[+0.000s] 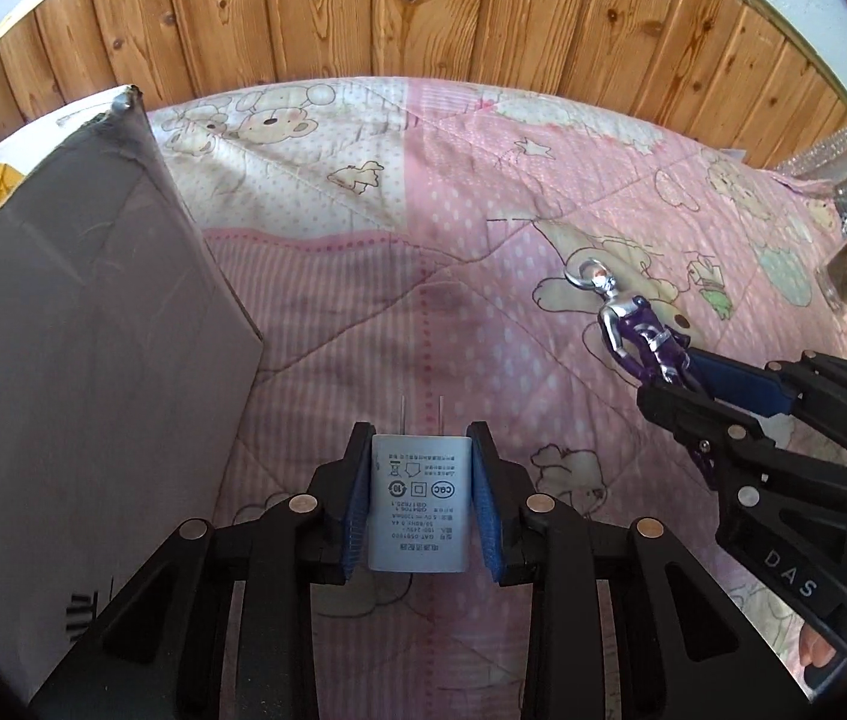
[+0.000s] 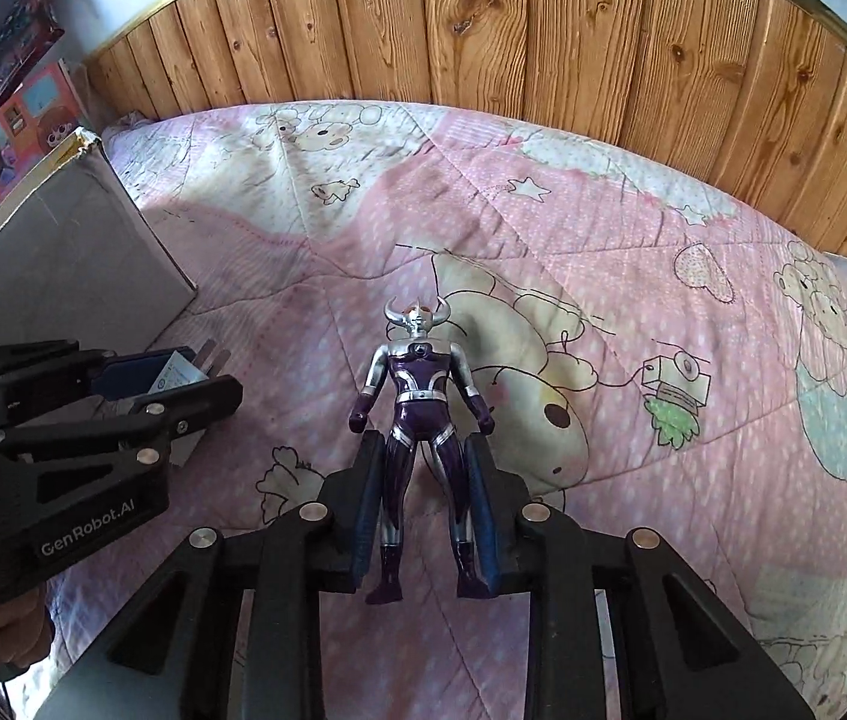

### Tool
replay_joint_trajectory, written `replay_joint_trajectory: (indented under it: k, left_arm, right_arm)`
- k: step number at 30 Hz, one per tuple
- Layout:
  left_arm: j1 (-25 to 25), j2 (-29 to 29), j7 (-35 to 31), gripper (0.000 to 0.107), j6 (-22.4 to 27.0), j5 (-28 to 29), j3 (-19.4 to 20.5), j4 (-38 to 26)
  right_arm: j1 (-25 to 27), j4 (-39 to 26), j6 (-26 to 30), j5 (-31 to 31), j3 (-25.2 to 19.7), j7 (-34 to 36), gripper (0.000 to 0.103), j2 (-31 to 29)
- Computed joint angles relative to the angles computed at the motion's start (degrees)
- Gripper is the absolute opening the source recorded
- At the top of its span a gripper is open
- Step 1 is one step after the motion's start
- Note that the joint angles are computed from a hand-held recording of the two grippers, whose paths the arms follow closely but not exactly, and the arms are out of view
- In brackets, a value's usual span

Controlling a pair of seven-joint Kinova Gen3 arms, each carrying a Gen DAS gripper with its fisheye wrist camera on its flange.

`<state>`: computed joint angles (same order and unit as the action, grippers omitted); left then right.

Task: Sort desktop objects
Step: 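Grasp the purple action figure with the right tool while the left tool grasps the white charger, then lift and carry the action figure and charger with both tools over the box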

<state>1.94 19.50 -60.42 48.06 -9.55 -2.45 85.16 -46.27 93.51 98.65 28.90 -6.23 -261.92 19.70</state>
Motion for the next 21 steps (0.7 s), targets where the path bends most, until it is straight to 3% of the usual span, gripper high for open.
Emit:
replay_joint_trajectory:
  k: [21]
  left_arm:
    - [2.4, -12.0, 6.9, 0.031, 1.2, -3.9, 2.3, 7.6]
  right_arm:
    - [-3.4, -18.3, 8.6, 0.8, 3.8, 0.9, 0.028, 7.8]
